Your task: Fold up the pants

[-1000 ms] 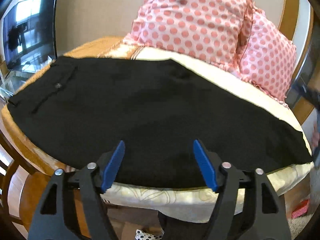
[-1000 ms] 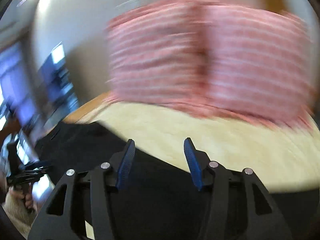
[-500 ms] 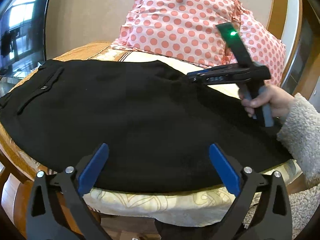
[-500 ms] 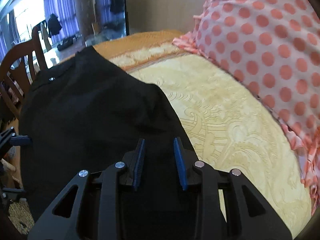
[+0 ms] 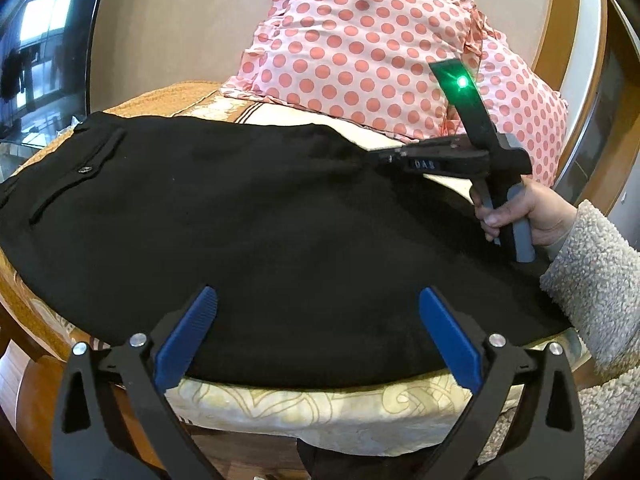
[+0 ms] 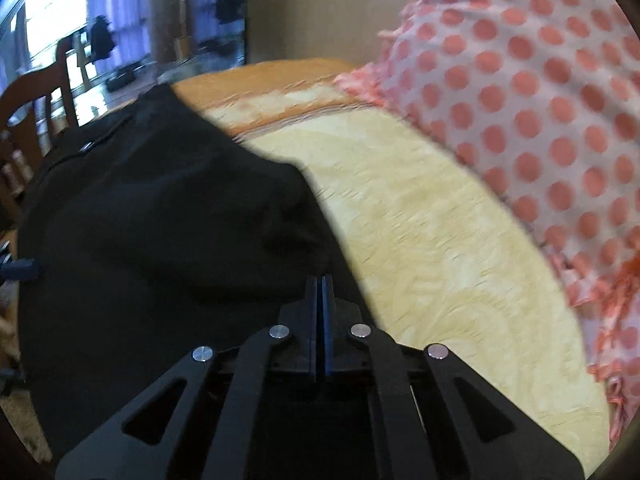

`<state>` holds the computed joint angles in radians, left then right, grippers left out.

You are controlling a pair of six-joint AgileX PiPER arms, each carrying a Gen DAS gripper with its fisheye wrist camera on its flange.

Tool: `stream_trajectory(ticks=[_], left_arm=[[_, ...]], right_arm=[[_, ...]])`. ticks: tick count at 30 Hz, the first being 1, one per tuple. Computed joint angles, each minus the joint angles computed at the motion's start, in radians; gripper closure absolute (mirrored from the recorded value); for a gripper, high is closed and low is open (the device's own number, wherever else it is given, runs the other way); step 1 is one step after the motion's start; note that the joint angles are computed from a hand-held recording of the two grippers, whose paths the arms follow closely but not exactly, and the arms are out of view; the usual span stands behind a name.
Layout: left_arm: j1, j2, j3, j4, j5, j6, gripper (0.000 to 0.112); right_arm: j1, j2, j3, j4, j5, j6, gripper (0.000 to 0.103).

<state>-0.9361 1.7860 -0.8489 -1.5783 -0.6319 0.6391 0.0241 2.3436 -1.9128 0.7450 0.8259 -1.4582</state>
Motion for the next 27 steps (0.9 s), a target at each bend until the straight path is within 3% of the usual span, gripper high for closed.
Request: stream_trajectory(ticks=[5, 6, 9, 10, 11, 13, 17, 19, 21, 23, 27], left_arm=[[-0.007, 0.014, -0.033, -0.075, -0.013, 0.084, 0.011], [-0.009, 0.014, -0.038, -0.089, -0.015, 0.101, 0.011], [-0.008, -0.029, 0.003, -0.036, 0.013, 0.041, 0.012], [-0.012, -0.047, 0.025, 0.003, 0.010, -0.005, 0.012], [-0.018, -0.062, 0.043, 0.031, 0.000, -0.042, 0.012], [-0.029, -0.084, 0.058, 0.039, -0.043, -0.059, 0.012], [-0.027, -0.069, 0.016, -0.024, -0.072, 0.022, 0.012], [-0.014, -0.047, -0.010, -0.051, -0.056, 0.056, 0.012], [0.013, -0.022, -0.035, -0.096, -0.017, 0.087, 0.012], [0.028, -0.005, -0.032, -0.084, 0.002, 0.044, 0.012], [0.016, 0.014, -0.049, -0.116, -0.027, 0.066, 0.012]], right_arm=[[0.013, -0.052, 0.097, -0.059, -0.134, 0.030, 0.097], [-0.001, -0.056, 0.078, -0.057, -0.122, 0.070, 0.090], [-0.144, -0.065, -0.011, 0.074, 0.026, 0.152, 0.048], [-0.192, -0.066, -0.031, 0.105, 0.078, 0.169, 0.045], [-0.252, -0.067, -0.049, 0.135, 0.150, 0.175, 0.045], [-0.329, -0.095, -0.002, 0.157, 0.203, 0.131, 0.047], [-0.465, -0.205, 0.274, 0.164, 0.080, -0.086, 0.049], [-0.508, -0.209, 0.335, 0.145, 0.014, -0.105, 0.049], [-0.564, -0.181, 0.333, 0.077, -0.046, -0.040, 0.048], [-0.651, -0.132, 0.274, 0.063, -0.047, 0.037, 0.048], [-0.855, -0.108, 0.213, 0.263, -0.066, 0.091, 0.045]])
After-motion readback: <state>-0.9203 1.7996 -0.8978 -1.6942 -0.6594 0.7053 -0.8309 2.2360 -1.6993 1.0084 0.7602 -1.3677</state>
